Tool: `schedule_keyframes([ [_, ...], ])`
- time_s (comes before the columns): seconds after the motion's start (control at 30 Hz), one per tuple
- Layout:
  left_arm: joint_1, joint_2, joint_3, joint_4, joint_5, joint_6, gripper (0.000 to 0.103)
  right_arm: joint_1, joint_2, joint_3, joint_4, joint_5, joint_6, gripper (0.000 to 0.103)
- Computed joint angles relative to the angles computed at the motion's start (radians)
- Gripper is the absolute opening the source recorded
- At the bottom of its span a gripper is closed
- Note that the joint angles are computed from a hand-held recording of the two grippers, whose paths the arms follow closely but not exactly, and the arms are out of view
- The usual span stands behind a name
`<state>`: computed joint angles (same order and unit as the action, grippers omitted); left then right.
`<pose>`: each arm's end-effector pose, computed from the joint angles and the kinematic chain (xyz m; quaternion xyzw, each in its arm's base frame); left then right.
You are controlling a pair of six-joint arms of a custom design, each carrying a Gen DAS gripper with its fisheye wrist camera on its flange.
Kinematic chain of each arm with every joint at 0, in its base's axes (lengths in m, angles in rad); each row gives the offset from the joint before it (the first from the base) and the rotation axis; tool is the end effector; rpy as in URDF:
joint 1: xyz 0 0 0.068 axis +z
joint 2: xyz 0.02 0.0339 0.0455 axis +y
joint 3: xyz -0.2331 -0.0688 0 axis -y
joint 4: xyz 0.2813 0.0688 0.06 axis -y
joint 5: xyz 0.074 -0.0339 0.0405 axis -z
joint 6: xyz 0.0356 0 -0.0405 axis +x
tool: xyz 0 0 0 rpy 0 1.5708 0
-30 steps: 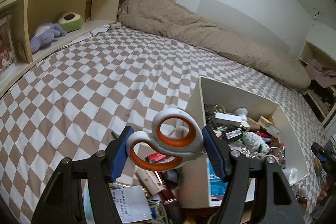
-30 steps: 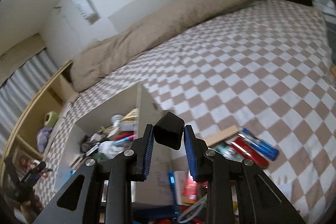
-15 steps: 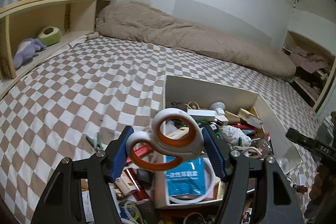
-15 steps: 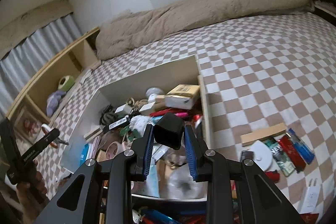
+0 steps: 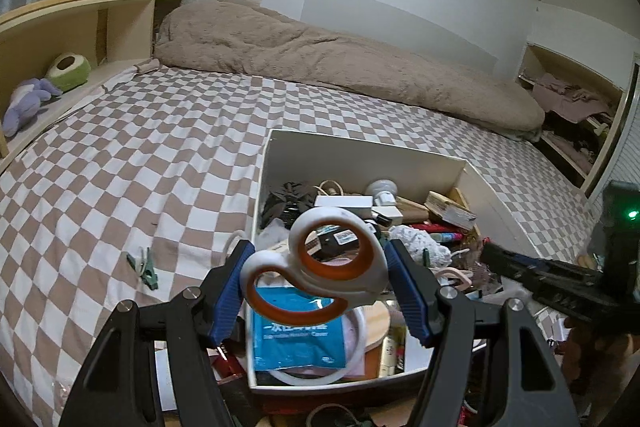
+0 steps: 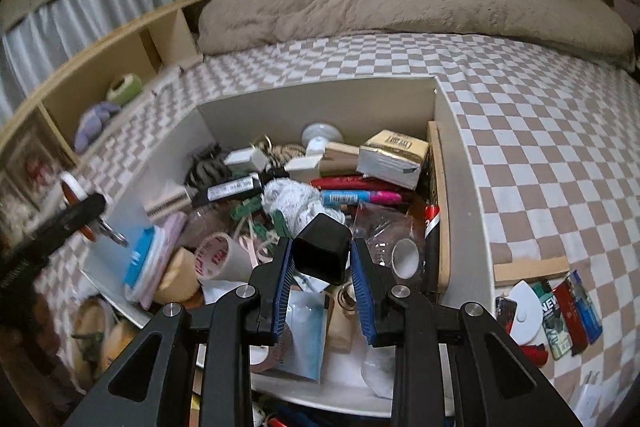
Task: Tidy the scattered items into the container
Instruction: 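Carry the scissors with the left tool while the right tool carries the black plug over the shoe box, then open the right tool to drop the black plug into the shoe box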
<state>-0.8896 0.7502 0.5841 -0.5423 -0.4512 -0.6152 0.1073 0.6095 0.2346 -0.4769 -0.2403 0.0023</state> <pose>0.1489 -0.1591 0.2161 0.0285 0.8899 -0.1300 0.4363 0.1822 0.0281 0.1181 -0.0909 0.9258 0.1312 0.3426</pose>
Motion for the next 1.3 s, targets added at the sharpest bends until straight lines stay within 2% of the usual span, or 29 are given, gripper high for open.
schedule_keyframes([
  [0.27,-0.023,0.01,0.016,0.022,0.007,0.006,0.067,0.083,0.148,0.039,0.03,0.126,-0.016,0.03],
  [0.43,-0.027,0.034,0.026,0.041,0.018,0.011,0.067,0.126,0.237,0.074,0.045,0.168,-0.016,0.03],
  [0.63,-0.02,0.072,0.039,0.071,0.047,0.017,0.067,0.173,0.297,0.098,0.065,0.165,0.005,0.029],
  [0.8,-0.007,0.102,0.049,0.102,0.081,0.022,0.067,0.11,0.302,0.101,0.054,0.085,-0.012,0.03],
  [0.87,-0.001,0.116,0.055,0.115,0.095,0.025,0.067,0.099,0.284,0.098,0.041,0.096,-0.01,0.036],
  [0.93,0.002,0.136,0.064,0.129,0.108,0.025,0.067,0.1,0.229,0.077,0.025,0.12,-0.011,0.051],
  [1.3,0.016,0.247,0.1,0.184,0.18,0.019,0.067,0.052,-0.017,0.017,-0.124,0.07,-0.018,0.055],
])
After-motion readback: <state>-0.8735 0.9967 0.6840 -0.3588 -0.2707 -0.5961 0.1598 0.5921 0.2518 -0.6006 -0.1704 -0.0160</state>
